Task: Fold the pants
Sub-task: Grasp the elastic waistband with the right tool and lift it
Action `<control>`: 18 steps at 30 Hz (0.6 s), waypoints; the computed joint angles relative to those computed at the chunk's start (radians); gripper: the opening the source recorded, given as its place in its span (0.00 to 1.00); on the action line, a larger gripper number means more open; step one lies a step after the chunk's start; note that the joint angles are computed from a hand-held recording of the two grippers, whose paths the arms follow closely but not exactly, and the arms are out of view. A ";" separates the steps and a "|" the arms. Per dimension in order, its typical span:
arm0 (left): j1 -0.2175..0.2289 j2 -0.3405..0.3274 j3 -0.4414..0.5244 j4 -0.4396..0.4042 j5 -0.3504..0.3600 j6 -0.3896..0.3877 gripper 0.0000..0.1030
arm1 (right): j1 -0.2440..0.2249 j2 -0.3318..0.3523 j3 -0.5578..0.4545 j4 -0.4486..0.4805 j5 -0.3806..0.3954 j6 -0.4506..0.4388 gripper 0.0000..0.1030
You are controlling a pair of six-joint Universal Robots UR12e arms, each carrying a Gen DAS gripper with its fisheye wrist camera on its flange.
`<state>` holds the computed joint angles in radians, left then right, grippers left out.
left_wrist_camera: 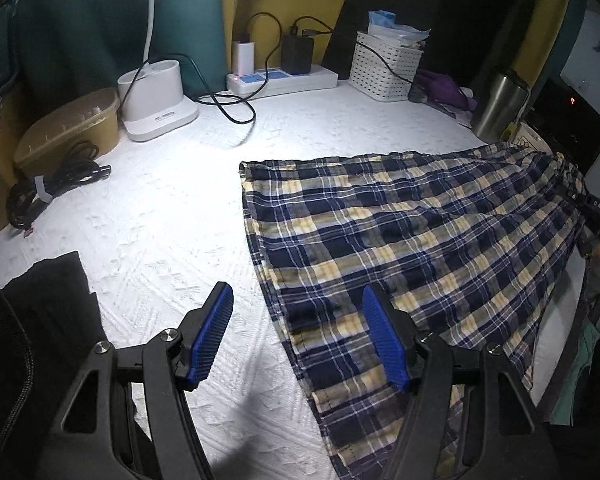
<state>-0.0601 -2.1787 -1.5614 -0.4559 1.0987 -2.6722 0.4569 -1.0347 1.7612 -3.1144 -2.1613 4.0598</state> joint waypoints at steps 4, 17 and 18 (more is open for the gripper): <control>0.009 0.003 -0.008 0.002 -0.004 0.001 0.65 | 0.022 0.007 -0.044 -0.009 -0.034 -0.093 0.07; 0.067 0.021 -0.052 0.095 -0.054 -0.024 0.65 | 0.084 0.067 -0.217 0.016 -0.010 -0.308 0.07; 0.072 0.021 -0.054 0.104 -0.060 -0.025 0.65 | 0.088 0.073 -0.230 0.024 -0.004 -0.317 0.07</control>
<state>0.0115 -2.1574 -1.6150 -0.3518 1.0387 -2.6976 0.5445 -0.9616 1.5310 -3.0904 -2.1649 3.7423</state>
